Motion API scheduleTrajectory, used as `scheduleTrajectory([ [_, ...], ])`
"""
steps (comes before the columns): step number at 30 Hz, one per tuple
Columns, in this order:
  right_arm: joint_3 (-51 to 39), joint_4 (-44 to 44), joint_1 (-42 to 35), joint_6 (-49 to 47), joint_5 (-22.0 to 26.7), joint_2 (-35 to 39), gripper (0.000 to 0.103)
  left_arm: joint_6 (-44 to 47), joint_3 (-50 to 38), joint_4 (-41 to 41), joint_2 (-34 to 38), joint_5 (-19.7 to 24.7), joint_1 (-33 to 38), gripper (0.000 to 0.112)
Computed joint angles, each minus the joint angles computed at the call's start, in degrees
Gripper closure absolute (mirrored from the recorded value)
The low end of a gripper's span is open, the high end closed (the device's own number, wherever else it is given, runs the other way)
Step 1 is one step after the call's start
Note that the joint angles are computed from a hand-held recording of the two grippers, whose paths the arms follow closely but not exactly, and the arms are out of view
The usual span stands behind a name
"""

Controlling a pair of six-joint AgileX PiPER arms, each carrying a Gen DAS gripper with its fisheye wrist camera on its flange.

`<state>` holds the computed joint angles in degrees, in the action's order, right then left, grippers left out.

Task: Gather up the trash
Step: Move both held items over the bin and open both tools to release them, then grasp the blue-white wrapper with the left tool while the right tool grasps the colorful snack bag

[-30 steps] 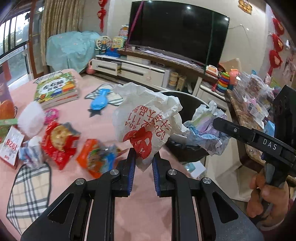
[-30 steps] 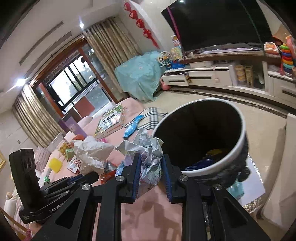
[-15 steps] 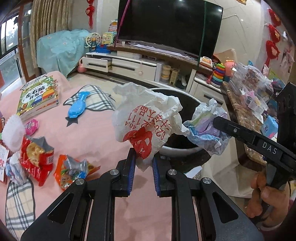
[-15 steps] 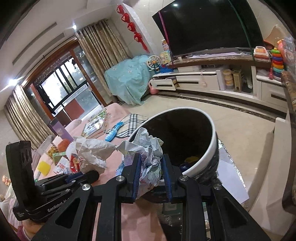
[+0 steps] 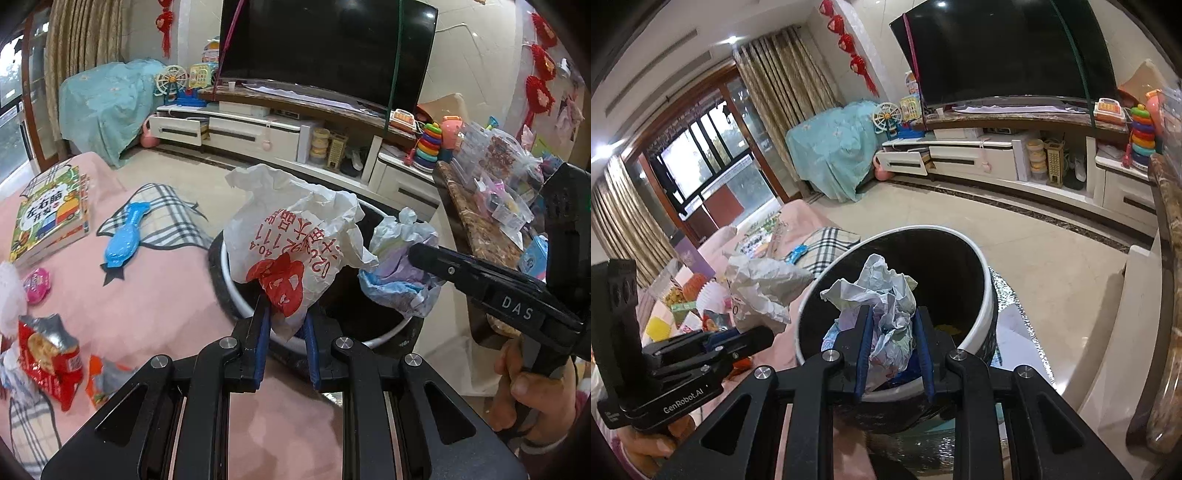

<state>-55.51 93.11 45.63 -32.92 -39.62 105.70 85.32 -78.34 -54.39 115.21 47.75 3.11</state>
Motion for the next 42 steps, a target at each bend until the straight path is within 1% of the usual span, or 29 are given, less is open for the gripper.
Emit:
scheduleTrajectory([
  [4,-0.4,1.9,-2.1,-4.3,2.3,0.0,0.080,-1.8,-1.3,1.2,0.8,-0.5,-1.5,0.096],
  [8,-0.5,2.1,-3.4,-5.4,3.8,0.0,0.080,-3.2,-2.6,2.2,1.8,-0.8,-2.5,0.096],
  [16,-1.3,3.3,-5.8,-8.4,5.9,0.4,0.078,-6.9,-5.6,4.6,4.3,-1.8,-4.9,0.096],
  [24,-2.2,5.5,-7.2,-12.3,8.0,0.8,0.076,-10.1,-8.6,7.5,6.6,-1.3,-6.2,0.094],
  [27,-2.1,5.9,-7.8,-13.0,8.8,0.6,0.076,-10.8,-8.9,8.0,6.8,-1.4,-6.2,0.089],
  [29,-2.1,6.3,-8.2,-13.5,9.1,0.6,0.068,-11.0,-9.4,8.1,7.0,-0.9,-6.1,0.087],
  [30,-2.2,6.7,-8.3,-13.8,9.0,0.5,0.061,-11.1,-9.5,8.2,7.0,-0.8,-6.1,0.084],
  [31,-2.1,6.6,-8.4,-13.5,8.9,0.4,0.054,-10.9,-9.1,8.0,6.7,-0.9,-5.9,0.075],
  [32,-1.9,6.3,-8.5,-12.9,8.8,0.3,0.050,-10.6,-8.9,7.7,6.6,-1.1,-5.7,0.070],
  [33,-1.7,6.0,-8.4,-12.4,8.6,0.2,0.046,-10.0,-8.2,7.1,6.2,-1.6,-5.6,0.060],
  [35,-1.4,5.3,-8.1,-11.4,8.2,0.0,0.044,-8.1,-6.7,5.5,5.2,-2.3,-4.8,0.058],
  [38,-0.8,4.4,-7.2,-9.6,7.1,-0.6,0.037,-6.4,-4.9,4.1,4.0,-2.3,-3.1,0.057],
  [41,-0.4,3.6,-5.8,-7.6,5.4,-0.9,0.029,-3.0,-2.1,1.5,2.5,-2.4,-0.5,0.055],
  [42,-0.5,3.6,-5.4,-7.2,5.0,-1.0,0.022,-1.7,-1.2,0.6,2.0,-2.3,0.5,0.055],
])
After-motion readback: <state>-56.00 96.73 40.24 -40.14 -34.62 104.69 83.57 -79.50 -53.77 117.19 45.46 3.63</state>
